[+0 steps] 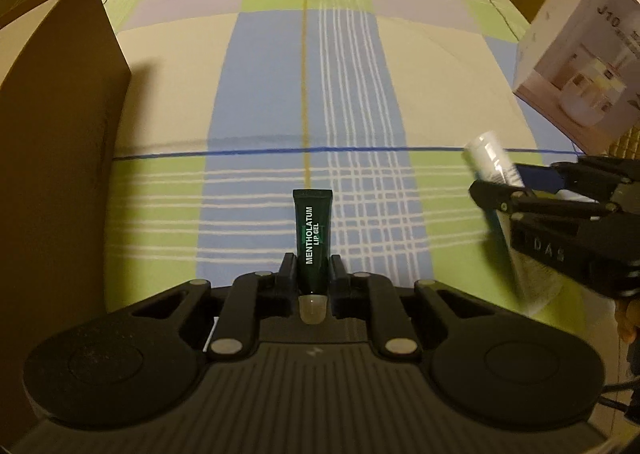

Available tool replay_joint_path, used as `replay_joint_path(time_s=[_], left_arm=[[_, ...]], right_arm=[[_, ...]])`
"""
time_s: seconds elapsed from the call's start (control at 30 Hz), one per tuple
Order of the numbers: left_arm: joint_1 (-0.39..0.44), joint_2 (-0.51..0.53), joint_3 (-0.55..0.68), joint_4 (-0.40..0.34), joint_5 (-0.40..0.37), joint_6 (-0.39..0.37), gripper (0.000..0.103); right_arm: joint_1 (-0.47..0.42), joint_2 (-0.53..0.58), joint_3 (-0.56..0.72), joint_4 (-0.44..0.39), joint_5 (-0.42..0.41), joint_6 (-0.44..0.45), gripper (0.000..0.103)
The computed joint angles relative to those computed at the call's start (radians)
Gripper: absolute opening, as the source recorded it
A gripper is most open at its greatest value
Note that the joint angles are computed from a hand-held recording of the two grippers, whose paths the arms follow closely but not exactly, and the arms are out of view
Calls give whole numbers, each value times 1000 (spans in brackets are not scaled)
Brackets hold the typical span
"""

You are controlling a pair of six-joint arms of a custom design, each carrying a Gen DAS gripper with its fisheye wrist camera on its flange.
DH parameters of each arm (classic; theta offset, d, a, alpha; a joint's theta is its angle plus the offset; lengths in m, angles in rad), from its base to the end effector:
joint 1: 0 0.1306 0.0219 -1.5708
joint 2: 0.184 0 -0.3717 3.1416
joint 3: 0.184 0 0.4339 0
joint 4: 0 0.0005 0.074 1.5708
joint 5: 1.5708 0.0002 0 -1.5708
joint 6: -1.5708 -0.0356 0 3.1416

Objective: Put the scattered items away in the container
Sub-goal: 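Grasp the green lip gel tube with the left tool while the right tool grasps the white lotion tube, then carry the green tube and white lotion tube over the brown box with both tools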

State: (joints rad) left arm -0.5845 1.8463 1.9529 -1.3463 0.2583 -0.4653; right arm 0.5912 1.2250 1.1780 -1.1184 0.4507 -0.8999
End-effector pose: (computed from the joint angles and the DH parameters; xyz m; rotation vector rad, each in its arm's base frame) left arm 0.5395 -0.3685 0.4073 1.4565 2.3938 -0.3911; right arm 0.3718 0.2303 0.3795 0.5095 2.4950 -0.0738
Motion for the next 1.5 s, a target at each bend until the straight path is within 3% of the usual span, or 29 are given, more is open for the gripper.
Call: replay_joint_path(time_s=[0.23,0.67,1.17,1.5], left_arm=[[9,-45,-20,9,33,-2,12],[46,-156,-69,48,109,9,12],[136,-264,-130,70,194,34,12],[209,-281,-106,61,267,27,12]], right_arm=[[52,-84,-24,0,37,-78,33],[129,-111,18,-29,94,-134,33],[208,-72,102,11,135,-120,33],[232,0,182,50,136,-84,33]])
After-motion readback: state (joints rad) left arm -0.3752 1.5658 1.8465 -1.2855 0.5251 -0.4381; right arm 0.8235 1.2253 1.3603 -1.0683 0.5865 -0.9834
